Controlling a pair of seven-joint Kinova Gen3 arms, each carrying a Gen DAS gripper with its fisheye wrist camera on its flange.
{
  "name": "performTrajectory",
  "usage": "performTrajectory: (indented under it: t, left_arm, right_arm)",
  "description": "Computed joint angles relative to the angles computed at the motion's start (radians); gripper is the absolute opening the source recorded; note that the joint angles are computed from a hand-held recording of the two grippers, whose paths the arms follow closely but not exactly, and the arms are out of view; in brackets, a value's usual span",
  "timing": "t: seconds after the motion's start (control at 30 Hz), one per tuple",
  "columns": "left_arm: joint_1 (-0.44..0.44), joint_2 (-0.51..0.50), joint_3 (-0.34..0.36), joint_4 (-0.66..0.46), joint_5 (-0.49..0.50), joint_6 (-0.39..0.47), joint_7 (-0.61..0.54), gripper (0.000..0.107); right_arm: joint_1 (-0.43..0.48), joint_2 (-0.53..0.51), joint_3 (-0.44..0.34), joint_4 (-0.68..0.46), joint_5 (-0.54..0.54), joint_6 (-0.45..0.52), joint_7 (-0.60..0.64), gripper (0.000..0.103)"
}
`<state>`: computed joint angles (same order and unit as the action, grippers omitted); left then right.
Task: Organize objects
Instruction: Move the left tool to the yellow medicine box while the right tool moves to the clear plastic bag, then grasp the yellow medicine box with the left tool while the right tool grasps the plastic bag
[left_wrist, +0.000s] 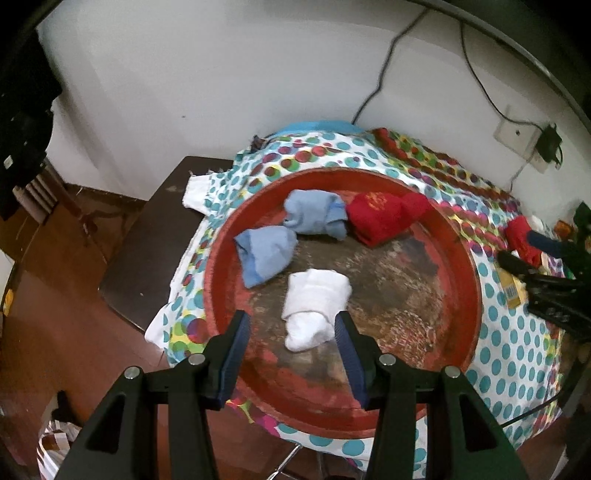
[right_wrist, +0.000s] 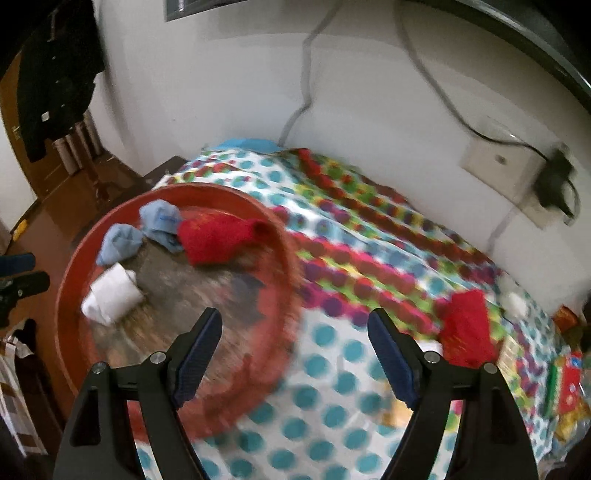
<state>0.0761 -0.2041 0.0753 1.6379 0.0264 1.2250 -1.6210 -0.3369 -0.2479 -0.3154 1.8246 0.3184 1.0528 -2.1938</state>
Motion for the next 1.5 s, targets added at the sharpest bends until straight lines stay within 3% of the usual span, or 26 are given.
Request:
performTrajectory:
  t: [0.4,0.63,0.77,1.0,1.13,1.3,1.5]
  left_arm:
    - [0.104,0.035,0.088,0.038,0.003,-0.02,-0.002,0.049]
    - [0.193,0.073,0.152,0.064,-0.01,-0.048,0.052,0.049]
    - [0.259,0.127,0.193,0.038,-0.052,-0.026,0.117,0.049]
    - [0.364,0.229,0.207,-0.057,-0.061,-0.005,0.218,0.049]
    - [0.439,0.301,0.215,-0.125,-0.097,0.003,0.298,0.049]
    - [0.538,0.423,0.205,-0.254,-0.116,0.051,0.383,0.049]
    - [0.633,0.552,0.172,-0.433,-0.129,0.117,0.445,0.049]
  right_arm:
    - [0.214,-0.298,0.26,0.189,-0.056,0.093,0.214,0.08]
    - [0.295,-0.36,0.401,0.33,-0.099,-0.005,0.333,0.079]
    - [0.339,-0.355,0.41,0.369,-0.117,-0.092,0.379,0.078]
    - [0.389,-0.3,0.441,0.423,-0.182,-0.23,0.472,0.076]
    - [0.4,-0.295,0.457,0.45,-0.216,-0.281,0.532,0.051]
    - [0.439,-0.328,0.421,0.495,-0.21,-0.339,0.562,0.048]
    - [0.4,-0.326,0.529,0.501,-0.278,-0.351,0.643,0.048]
